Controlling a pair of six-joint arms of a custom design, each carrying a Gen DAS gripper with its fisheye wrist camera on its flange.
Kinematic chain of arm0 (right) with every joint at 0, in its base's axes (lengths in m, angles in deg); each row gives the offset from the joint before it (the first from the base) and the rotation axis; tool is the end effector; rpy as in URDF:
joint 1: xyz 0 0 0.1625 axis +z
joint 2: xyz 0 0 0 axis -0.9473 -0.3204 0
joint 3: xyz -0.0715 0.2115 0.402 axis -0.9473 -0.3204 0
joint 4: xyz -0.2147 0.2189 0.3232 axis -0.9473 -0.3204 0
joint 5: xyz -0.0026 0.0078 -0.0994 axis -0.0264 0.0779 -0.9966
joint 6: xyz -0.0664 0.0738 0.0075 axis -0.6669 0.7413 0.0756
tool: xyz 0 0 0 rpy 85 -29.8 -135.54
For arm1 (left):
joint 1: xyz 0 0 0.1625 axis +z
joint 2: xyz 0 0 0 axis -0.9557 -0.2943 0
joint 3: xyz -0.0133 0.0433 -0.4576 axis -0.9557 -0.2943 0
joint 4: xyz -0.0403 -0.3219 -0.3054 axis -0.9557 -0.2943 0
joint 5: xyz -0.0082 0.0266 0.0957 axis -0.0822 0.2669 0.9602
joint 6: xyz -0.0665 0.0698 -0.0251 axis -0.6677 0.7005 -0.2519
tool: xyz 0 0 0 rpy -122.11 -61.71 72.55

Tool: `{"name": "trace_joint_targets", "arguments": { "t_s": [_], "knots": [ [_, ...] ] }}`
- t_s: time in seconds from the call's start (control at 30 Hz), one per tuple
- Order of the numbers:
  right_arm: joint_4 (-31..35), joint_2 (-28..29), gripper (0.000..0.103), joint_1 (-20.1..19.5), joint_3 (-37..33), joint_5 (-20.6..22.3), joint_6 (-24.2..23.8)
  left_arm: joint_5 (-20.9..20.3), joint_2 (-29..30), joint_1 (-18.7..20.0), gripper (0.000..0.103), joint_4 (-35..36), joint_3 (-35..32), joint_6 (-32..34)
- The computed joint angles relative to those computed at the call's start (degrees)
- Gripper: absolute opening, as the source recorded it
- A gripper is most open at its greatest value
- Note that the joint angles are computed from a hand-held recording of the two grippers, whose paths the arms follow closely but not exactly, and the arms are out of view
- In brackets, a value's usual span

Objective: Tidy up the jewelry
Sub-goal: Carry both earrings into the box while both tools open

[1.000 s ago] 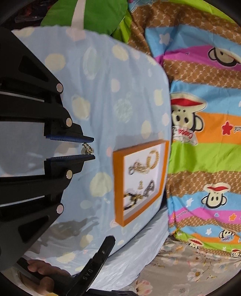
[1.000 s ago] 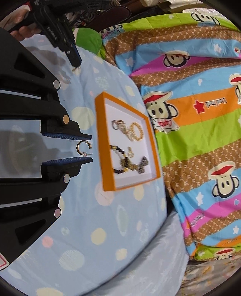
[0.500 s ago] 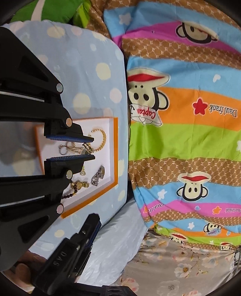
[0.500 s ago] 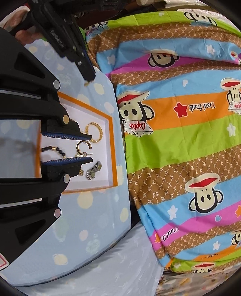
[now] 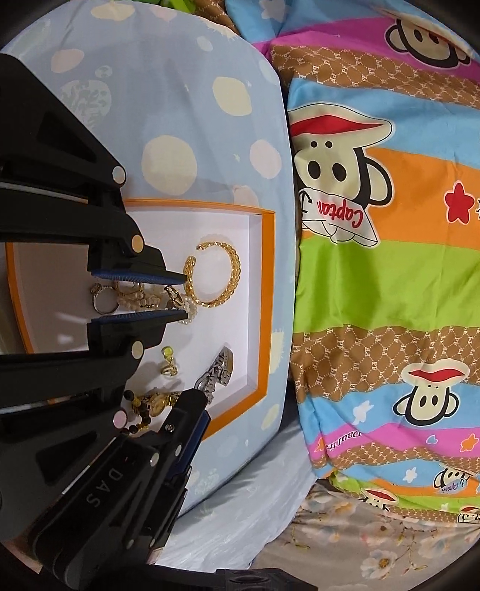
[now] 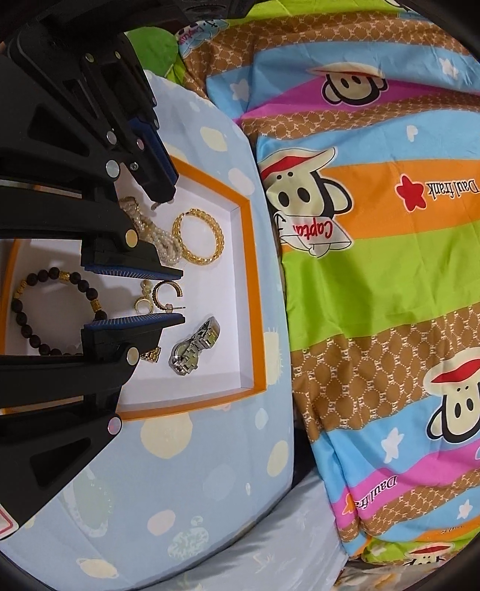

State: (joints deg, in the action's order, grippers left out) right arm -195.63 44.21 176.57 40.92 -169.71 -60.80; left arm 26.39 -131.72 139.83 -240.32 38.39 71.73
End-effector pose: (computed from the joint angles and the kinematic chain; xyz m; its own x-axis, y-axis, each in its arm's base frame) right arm 0.3484 -0.8559 0.0020 -0.7284 -0.5676 0.3838 -0.6768 0.6832 -0.2741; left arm -0.0974 -0.7694 0.2552 -0.7981 -0.3027 -0.5210 0.2520 0.6177 -0.7450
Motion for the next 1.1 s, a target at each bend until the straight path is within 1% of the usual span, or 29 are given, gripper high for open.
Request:
{"name": "trace_joint_targets", "arguments": {
  "t_s": [0.1,0.17,0.23,0.3,0.37,0.43,0.63,0.73,0.8,0.83,0.87,1.0,1.1],
  "knots": [
    [0.24,0.2,0.018,-0.16,-0.21,0.21,0.03,0.53,0.27,-0.19,0.016,-2.14,0.19,1.36],
    [-0.82,0.18,0.019,-0.15,0.11,0.3,-0.03,1.38,0.64,-0.41,0.027,-3.6,0.18,2.66],
    [-1.62,0.07,0.021,-0.25,0.36,0.83,-0.02,1.88,0.87,-0.49,0.035,-4.71,0.14,3.36],
    [-2.5,-0.23,0.021,-0.33,0.84,1.22,0.21,1.76,0.86,-0.49,0.036,-6.12,0.34,3.83],
    [-3.13,-0.6,0.021,-0.43,1.18,1.68,0.36,1.67,0.77,-0.48,0.041,-7.84,0.57,4.23],
    [-4.14,-0.95,0.022,-0.53,1.57,2.11,0.51,2.0,0.78,-0.51,0.044,-9.58,0.75,4.55],
    [-6.44,-2.61,0.023,-0.84,3.02,3.65,1.39,2.61,0.43,-0.61,0.044,-12.09,1.21,4.47],
    [-8.13,-4.21,0.024,-0.75,4.99,4.05,1.34,3.63,0.05,-1.19,0.044,-13.48,1.91,5.14],
    [-10.88,-6.31,0.029,-0.62,8.41,4.03,0.57,4.16,-0.82,-1.9,0.044,-14.18,3.28,4.86],
    [-12.5,-7.37,0.037,-0.58,10.31,3.97,0.14,4.03,-1.39,-2.18,0.045,-14.5,4.21,4.45],
    [-14.37,-8.75,0.041,-0.55,12.79,3.86,-0.38,4.06,-2.28,-2.72,0.046,-14.86,5.74,3.86],
    [-19.22,-13.6,0.041,-0.69,21.82,2.86,-2.51,5.68,-4.88,-4.87,0.048,-13.94,11.08,1.22],
    [-21.09,-16.83,0.041,-1.14,28.36,1.94,-3.33,7.06,-6.95,-6.63,0.048,-9.86,15.78,-3.47]
  ]
}}
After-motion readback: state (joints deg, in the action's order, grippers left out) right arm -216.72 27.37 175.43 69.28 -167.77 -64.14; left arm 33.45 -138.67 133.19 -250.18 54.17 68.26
